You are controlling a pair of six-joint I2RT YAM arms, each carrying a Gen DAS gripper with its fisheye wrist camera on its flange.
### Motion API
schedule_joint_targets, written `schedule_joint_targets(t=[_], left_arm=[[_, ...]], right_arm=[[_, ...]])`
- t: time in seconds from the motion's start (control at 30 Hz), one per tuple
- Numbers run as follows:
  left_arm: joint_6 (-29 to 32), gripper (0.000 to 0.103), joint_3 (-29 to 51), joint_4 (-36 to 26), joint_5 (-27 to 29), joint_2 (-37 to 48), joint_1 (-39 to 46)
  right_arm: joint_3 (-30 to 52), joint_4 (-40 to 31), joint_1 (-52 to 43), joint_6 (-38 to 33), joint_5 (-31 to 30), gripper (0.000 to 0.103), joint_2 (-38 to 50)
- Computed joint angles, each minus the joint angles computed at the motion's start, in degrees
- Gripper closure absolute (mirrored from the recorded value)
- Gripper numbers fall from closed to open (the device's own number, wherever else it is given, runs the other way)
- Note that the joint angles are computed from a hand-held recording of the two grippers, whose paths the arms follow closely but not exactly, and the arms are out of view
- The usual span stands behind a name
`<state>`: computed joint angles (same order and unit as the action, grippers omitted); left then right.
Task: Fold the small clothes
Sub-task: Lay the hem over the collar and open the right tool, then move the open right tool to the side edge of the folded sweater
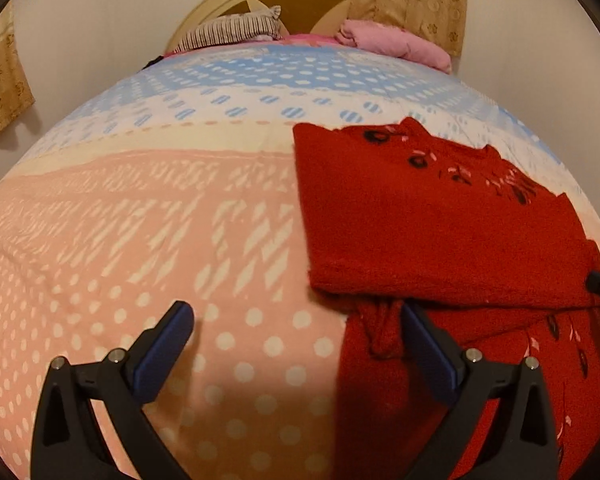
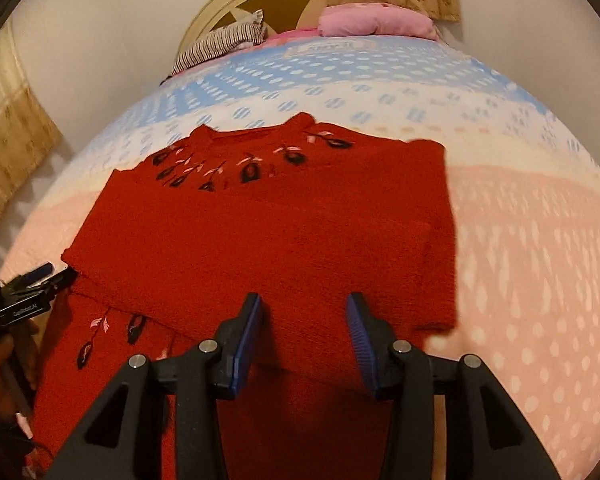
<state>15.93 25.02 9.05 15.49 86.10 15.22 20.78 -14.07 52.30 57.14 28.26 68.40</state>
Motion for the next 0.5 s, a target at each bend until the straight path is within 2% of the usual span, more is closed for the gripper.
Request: schedule_joint_targets(t=[0.1, 0.23, 0.37, 0.5], left_arm=[[0.3, 0.000, -0.7, 0.9, -0.5, -0.1, -0.3], [0.1, 0.000, -1.2, 1.9, -1.7, -0.4, -1.3], [0.9, 0.000, -2.6, 0.1, -0.8, -3.5, -0.6], [2.3, 0.000, -3.6, -1.9, -0.3, -5.8, -0.2]], right_arm=[[-2.8, 1.4, 1.7, -0.2, 1.2, 0.058, -2.4], [-2.3, 2.7, 5.2, 2.1, 4.9, 0.058, 2.1], [-1.1, 0.6, 4.7, 1.7, 4.4, 0.058, 2.6], [1.2, -3.1, 6.4, 4.3, 5.9, 0.057, 4.4]])
